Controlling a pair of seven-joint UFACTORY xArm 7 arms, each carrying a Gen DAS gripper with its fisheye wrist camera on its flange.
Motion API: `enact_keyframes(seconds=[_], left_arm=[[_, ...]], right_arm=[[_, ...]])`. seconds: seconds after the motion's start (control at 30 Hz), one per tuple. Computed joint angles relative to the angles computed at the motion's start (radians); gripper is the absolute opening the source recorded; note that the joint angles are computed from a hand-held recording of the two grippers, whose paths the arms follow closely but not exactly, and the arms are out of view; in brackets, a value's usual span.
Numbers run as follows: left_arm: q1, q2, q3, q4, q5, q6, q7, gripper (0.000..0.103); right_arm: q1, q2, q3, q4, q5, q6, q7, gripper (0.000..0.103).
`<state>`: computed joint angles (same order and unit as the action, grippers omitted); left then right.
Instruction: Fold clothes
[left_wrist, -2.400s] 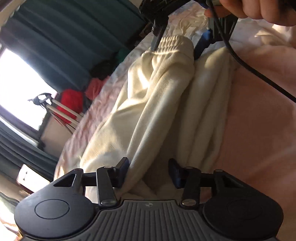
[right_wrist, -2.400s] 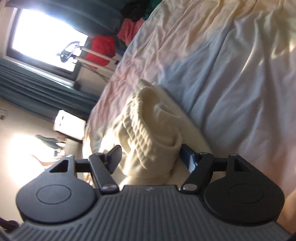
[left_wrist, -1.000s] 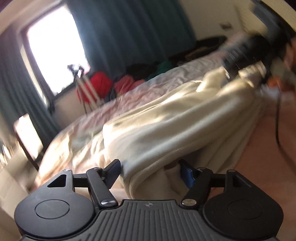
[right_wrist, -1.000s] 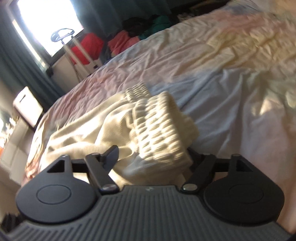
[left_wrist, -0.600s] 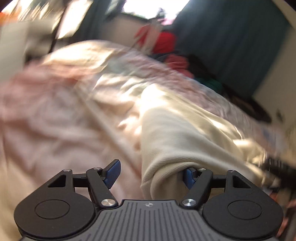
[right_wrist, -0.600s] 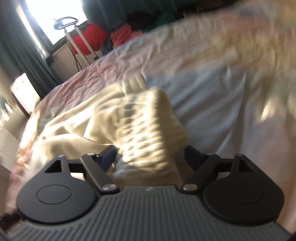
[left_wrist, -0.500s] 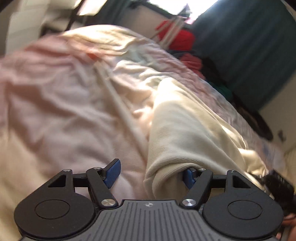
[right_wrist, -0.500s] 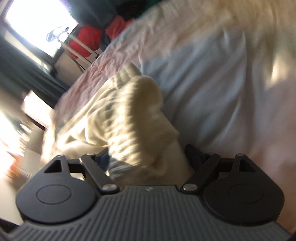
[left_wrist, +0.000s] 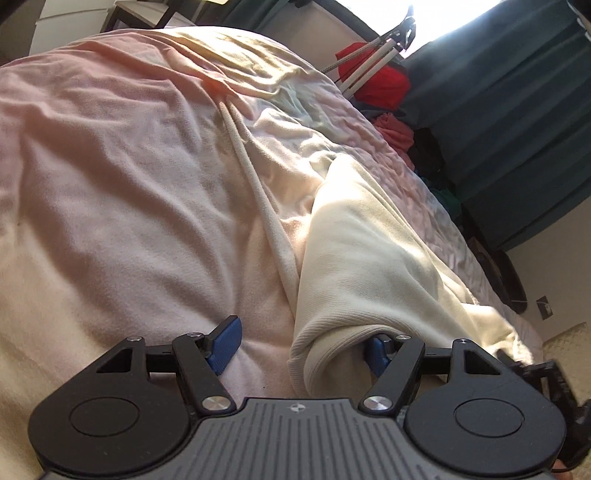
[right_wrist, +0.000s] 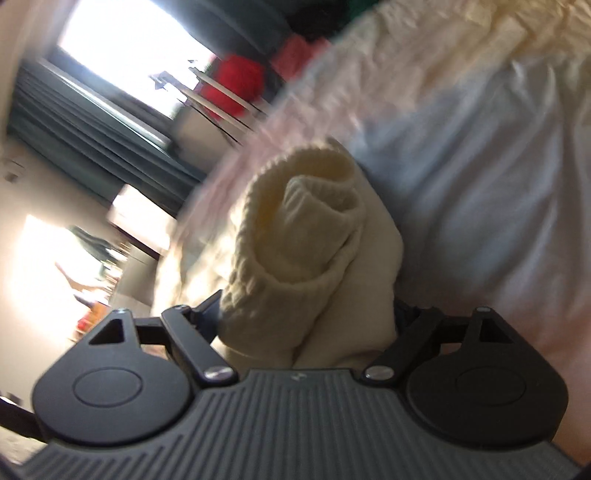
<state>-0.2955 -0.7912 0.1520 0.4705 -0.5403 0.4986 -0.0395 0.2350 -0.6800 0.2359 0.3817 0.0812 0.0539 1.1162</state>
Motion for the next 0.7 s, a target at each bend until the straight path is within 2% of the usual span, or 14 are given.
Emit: enact_keyframes(seconds=[0.07,0.17,0.23,0.3,0.37,0.43,0.47,0.6,0.7], left_arm=[[-0.008,-0.001,0.002,0.007,0.008,0.007,0.018,0.071],[-0.046,-0.006,0.043,0.022,-0.015,0.048,0.068,0.068],[-0.048,-0.028,0.047,0.023,-0.027,0.073,0.094,0.067],[-0.052,-0.068,0.042,0.013,-0.031,0.077,0.129,0.067],[-0.091,-0.106,0.081,0.008,-0.076,0.1,0.172,0.071],[-0.139,-0.136,0.129,0.0,-0.152,0.105,0.218,0.084],[-0.148,-0.143,0.13,-0.007,-0.182,0.086,0.235,0.085],[-0.182,-0.082,0.152,-0.006,-0.301,-0.003,0.258,0.086],[-0.223,0.002,0.202,0.024,-0.411,-0.01,0.274,0.086]], right_arm=[[-0.02,0.016,0.025,0.028,-0.01,0.112,0.015,0.074],[-0.063,-0.019,0.067,0.019,-0.018,0.134,0.091,0.06],[-0.089,-0.058,0.094,0.018,-0.032,0.156,0.141,0.048],[-0.11,-0.093,0.117,0.021,-0.052,0.179,0.183,0.045],[-0.129,-0.124,0.135,0.024,-0.075,0.201,0.216,0.043],[-0.138,-0.148,0.147,0.025,-0.101,0.218,0.234,0.042],[-0.144,-0.154,0.154,0.027,-0.116,0.222,0.24,0.042],[-0.163,-0.123,0.169,0.051,-0.16,0.227,0.252,0.042],[-0.162,-0.096,0.156,0.055,-0.169,0.215,0.263,0.042]])
